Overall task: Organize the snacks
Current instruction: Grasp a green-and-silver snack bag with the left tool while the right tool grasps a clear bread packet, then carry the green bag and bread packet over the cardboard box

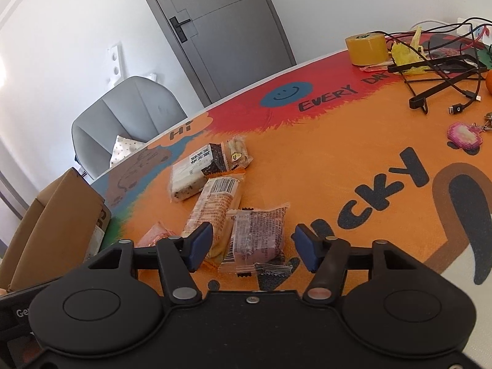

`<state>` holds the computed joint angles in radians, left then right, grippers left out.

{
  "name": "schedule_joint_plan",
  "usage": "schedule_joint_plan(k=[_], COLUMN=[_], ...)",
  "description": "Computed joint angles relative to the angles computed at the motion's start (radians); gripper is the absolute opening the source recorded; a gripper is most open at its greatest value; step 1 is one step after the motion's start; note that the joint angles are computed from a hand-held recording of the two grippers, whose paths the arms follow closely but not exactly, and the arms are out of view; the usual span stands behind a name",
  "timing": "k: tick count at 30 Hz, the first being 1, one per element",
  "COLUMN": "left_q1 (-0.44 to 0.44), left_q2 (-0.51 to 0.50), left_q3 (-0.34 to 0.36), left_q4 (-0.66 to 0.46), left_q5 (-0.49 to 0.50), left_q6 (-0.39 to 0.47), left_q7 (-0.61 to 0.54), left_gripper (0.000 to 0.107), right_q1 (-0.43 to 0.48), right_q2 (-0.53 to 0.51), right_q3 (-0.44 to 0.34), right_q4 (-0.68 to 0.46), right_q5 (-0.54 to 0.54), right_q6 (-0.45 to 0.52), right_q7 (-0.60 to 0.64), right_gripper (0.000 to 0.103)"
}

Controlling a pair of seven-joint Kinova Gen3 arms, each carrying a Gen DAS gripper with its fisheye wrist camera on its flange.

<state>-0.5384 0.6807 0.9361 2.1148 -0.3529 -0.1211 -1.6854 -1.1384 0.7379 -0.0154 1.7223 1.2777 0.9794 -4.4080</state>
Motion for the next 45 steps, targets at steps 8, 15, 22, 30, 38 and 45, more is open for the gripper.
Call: schedule_joint_plan(k=[8, 15, 22, 30, 38, 45], left_q1=[-0.044, -0.118, -0.199, -0.325, -0.492, -0.55], left_q2=[0.003, -0.012, -0.034, -0.043, -0.023, -0.016], left_q3=[0.039, 0.105, 0.165, 0.243, 0.344, 0.344], left_q4=[0.014, 0.054, 0.09, 0.117, 0.118, 0.082], left_q5=[-0.006, -0.033, -0.085, -0.161, -0.219, -0.231], left_q6=[0.0, -0.025, -0.054, -0.074, -0.083, -0.076], left_q7=[-0.007, 0.007, 0.052, 0.121, 0.153, 0.177], left_gripper=[0.031, 0.031, 0.031, 0.031, 0.031, 0.031], right_q1=[-0.019, -0.057, -0.076, -0.095, -0.103, -0.098], right_q2=[0.003, -0.011, -0.023, -0.023, -0.001, 0.024], right_q3=[0.007, -0.002, -0.018, -0.021, -0.005, 0.024], right_q4=[-0.008, -0.009, -0.034, -0.089, -0.176, -0.265], right_q5=[-0.034, -0.029, -0.023, -0.01, 0.035, 0.055], right_q6=[0.012, 0.074, 0.13, 0.172, 0.168, 0.129], right_q7=[0.014, -0.011, 0.014, 0.083, 0.169, 0.258], right_gripper=[0.034, 0.034, 0.034, 0.034, 0.034, 0.034])
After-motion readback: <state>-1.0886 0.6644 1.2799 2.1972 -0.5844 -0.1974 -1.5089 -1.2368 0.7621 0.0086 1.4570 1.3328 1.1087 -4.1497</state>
